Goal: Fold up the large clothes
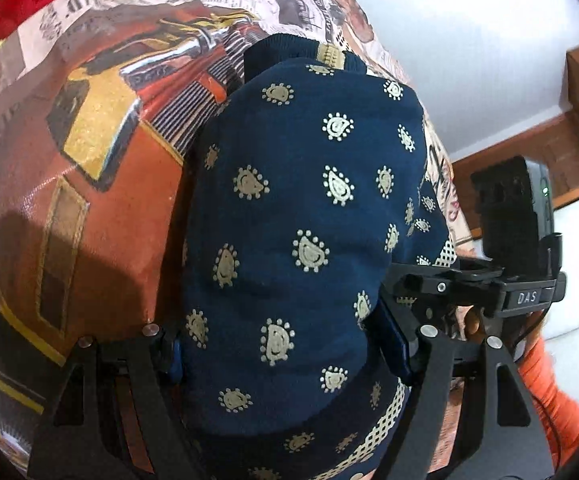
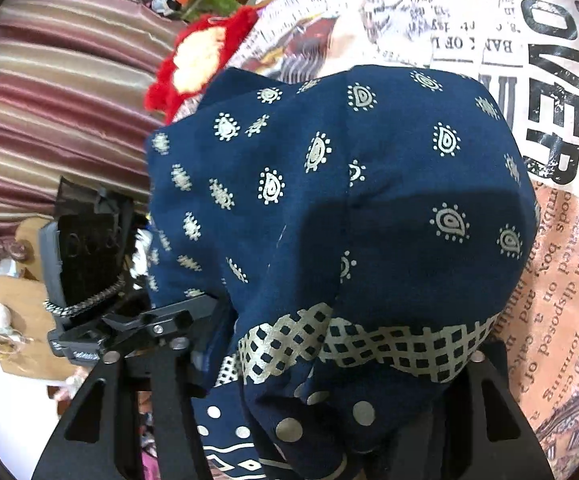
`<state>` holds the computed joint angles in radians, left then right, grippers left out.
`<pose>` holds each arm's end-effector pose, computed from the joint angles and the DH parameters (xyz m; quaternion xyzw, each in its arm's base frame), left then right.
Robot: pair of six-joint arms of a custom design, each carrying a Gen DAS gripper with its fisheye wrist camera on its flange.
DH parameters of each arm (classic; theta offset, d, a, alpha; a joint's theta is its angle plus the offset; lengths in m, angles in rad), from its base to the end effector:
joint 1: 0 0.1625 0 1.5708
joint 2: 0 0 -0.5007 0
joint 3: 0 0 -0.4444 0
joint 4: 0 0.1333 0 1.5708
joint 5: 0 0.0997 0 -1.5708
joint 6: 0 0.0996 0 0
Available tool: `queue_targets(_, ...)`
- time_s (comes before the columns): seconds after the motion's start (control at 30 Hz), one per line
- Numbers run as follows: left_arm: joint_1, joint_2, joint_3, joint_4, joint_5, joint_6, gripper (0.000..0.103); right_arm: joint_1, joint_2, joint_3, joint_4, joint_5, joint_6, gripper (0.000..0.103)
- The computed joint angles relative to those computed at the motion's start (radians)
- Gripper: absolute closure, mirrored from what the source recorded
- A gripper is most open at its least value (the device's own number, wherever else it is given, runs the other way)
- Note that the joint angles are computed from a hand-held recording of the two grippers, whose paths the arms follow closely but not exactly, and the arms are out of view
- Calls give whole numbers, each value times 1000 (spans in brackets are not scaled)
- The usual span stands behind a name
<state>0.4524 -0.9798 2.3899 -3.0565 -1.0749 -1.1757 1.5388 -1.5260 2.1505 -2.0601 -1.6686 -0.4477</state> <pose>-0.3313 -0.3619 0.0598 -0.0370 0.9681 -0.2386 0.0674 0.1085 -0.4721 0.2912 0.2089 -0.9744 -0.0771 0.0313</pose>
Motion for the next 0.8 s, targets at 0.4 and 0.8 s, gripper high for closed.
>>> queue_targets(0.4, -124, -42, -40, 370, 133, -171, 22, 15, -118, 52, -42, -249, -142, 13)
queue_targets(0.8, -375, -104, -199, 1058, 253, -486, 22, 77, -386, 79, -47, -192, -254, 13)
